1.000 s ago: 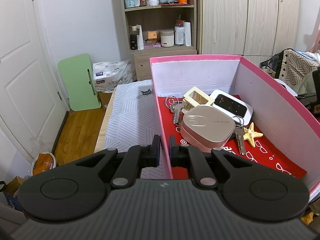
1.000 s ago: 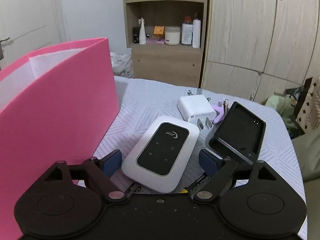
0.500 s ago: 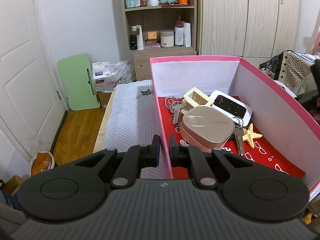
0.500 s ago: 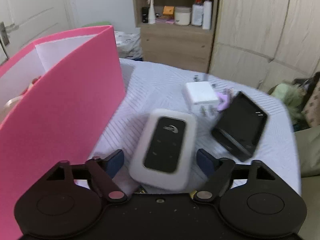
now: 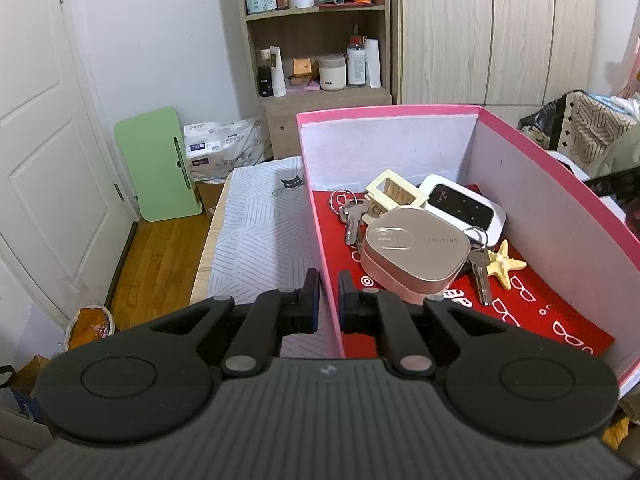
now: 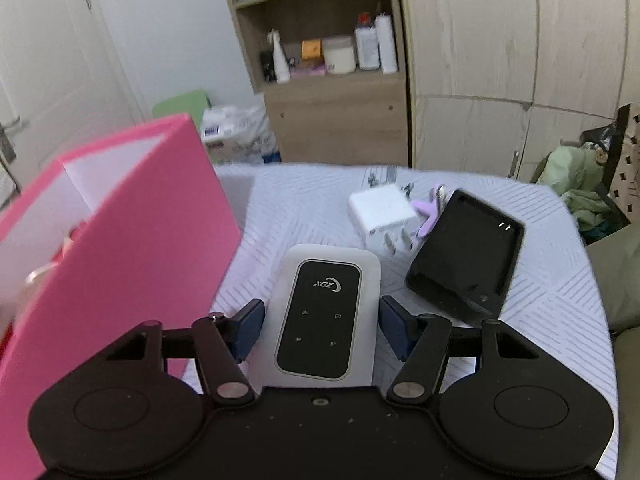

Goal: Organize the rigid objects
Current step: 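Carry the white router into the pink box and release it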

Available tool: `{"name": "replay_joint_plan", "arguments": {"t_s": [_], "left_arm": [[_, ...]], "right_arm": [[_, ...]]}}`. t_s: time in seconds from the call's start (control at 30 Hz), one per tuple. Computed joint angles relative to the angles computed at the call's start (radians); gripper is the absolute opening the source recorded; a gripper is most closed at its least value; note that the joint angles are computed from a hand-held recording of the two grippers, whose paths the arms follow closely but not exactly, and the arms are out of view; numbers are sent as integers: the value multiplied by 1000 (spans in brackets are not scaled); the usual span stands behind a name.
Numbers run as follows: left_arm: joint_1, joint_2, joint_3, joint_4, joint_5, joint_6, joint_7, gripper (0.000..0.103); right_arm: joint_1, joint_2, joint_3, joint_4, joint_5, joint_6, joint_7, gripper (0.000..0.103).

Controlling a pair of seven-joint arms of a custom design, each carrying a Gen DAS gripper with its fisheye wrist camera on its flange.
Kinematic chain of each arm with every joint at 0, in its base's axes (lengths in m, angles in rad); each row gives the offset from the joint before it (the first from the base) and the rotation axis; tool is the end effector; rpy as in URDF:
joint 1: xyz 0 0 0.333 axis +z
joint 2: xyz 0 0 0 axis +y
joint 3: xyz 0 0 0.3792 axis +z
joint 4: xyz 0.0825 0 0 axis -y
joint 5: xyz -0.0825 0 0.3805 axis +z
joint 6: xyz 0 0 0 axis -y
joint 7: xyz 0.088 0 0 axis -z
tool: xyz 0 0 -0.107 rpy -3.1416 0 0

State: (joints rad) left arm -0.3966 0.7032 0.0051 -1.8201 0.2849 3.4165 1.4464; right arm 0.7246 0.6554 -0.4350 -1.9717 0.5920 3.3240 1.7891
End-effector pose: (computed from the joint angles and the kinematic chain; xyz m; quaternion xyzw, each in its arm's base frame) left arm 0.6629 -0.3091 0.3054 -0.4293 0.7952 -0.3564 0.2371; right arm 0.6572 0.1829 0.3065 -0.5207 0.7613 -0.2335 0.3079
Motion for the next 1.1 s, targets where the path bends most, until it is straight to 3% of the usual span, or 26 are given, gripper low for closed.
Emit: {"name": "replay_joint_plan", "arguments": {"t_s": [0.17, 0.27, 0.33, 0.4, 0.47, 0.53, 0.67, 0.77, 0.87, 0.93, 1.03, 1.1], "left_arm": [[52, -27, -55, 11, 65, -90, 23, 8], [60, -47, -66, 10, 98, -144, 40, 9], [122, -58, -146, 32, 116, -245, 64, 9], [214, -62, -270, 69, 96, -386, 118, 9], [260, -61, -339, 107, 50, -504, 180, 10], [265, -58, -356, 147, 7, -595, 227, 10], [258, -42, -358, 203, -66, -699, 302, 10], [245, -35, -346, 234, -100, -764, 354, 11], [225, -28, -331, 275, -121, -833, 393, 12], [216, -33, -320, 269, -129, -823, 407, 12], [228, -38, -325, 244, -160, -777, 416, 11], [247, -34, -343, 251, -191, -793, 436, 12]], "right_arm": [[28, -44, 7, -53, 53, 113, -46, 68], [160, -24, -116, -54, 152, 113, -116, 68], [178, -34, -120, -60, 181, 133, -145, 68], [149, -68, -70, -79, 177, 180, -163, 68], [123, -102, -20, -99, 174, 229, -173, 68], [89, -136, 40, -119, 158, 282, -171, 68], [-26, -190, 202, -158, 49, 391, -99, 68], [-109, -204, 318, -171, -27, 426, -19, 68], [-184, -200, 398, -139, -116, 362, -21, 68], [-208, -186, 428, -99, -123, 313, -51, 68], [-323, -159, 543, -51, -223, 247, -42, 68], [-372, -145, 593, -23, -276, 181, -40, 68]]}}
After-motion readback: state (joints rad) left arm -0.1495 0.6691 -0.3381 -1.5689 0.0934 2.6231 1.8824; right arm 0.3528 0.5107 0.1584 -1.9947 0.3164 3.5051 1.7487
